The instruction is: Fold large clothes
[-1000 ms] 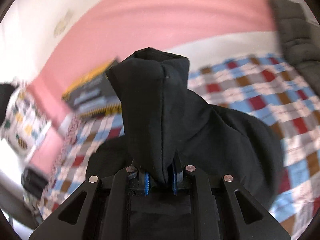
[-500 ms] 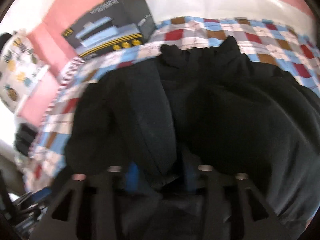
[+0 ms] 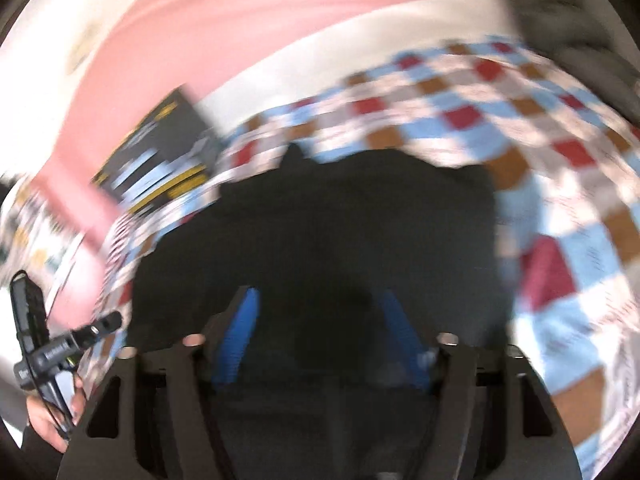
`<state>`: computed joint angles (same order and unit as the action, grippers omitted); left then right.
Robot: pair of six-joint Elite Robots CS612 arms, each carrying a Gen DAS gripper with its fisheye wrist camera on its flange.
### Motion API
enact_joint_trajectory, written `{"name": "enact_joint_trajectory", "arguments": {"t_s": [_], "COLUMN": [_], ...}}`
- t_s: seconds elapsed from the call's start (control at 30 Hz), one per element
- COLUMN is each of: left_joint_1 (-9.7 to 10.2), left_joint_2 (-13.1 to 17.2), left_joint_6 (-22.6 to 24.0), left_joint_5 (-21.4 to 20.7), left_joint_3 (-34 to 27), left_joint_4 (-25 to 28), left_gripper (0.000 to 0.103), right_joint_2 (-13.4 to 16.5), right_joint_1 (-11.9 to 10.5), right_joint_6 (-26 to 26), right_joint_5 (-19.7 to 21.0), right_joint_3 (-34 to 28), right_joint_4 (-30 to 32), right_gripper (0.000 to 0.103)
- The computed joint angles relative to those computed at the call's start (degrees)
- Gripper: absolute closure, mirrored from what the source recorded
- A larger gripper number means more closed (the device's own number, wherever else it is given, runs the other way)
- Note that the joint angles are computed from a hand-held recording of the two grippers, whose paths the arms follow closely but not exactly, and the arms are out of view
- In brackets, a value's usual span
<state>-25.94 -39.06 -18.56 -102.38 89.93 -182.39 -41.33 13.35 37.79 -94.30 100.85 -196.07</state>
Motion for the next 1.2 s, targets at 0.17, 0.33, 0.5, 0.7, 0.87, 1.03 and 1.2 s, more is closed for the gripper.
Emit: {"name": "enact_joint_trajectory", "arguments": {"t_s": [0.17,0.33,0.5,0.7,0.87,1.03,1.2], "left_joint_1": [-0.61,-1.88,-1.21,-1.04,0.04,-1.81,-2.88], "left_joint_2": [4.0,4.2,4.3,2.3,0.7,1.9,6.6], "left_joint_6": [1.0,4.7,4.2,3.4,-1.0,4.3,6.8], "left_joint_5": [-0.8,8.7,9.6,11.6,11.7,10.4,14.2], "left_joint_3": [-6.9,-4.8,-4.3,-1.2,0.6,-3.2,-10.1], "left_joint_4": [5.6,4.7,5.0,0.7,-3.1,-2.9,6.1], "left_gripper": [0.090,0.093,0.093,0.094,0.094,0.094,0.093], "right_joint_2": [-0.6,2.6,4.9,1.7,0.7,3.1,6.6], "right_joint_1": [-1.5,-2.0,-1.2,-2.1,-2.6,-2.8,-2.3], "right_joint_6": [2.9,1.4,-4.1,-4.7,-5.9,-7.4,-10.2], "right_joint_5": [-3.9,-0.1,-0.9,-0.5,-4.1,-3.2,-2.1], "right_joint_3": [2.1,-1.8,-5.5,-1.6,-1.1,-6.6,-13.7], "right_joint_4": [0.2,4.9,8.7,6.0,4.7,7.3,15.4], "right_gripper": [0.077,0.081,0.082,0.082,0.082,0.082,0.082]}}
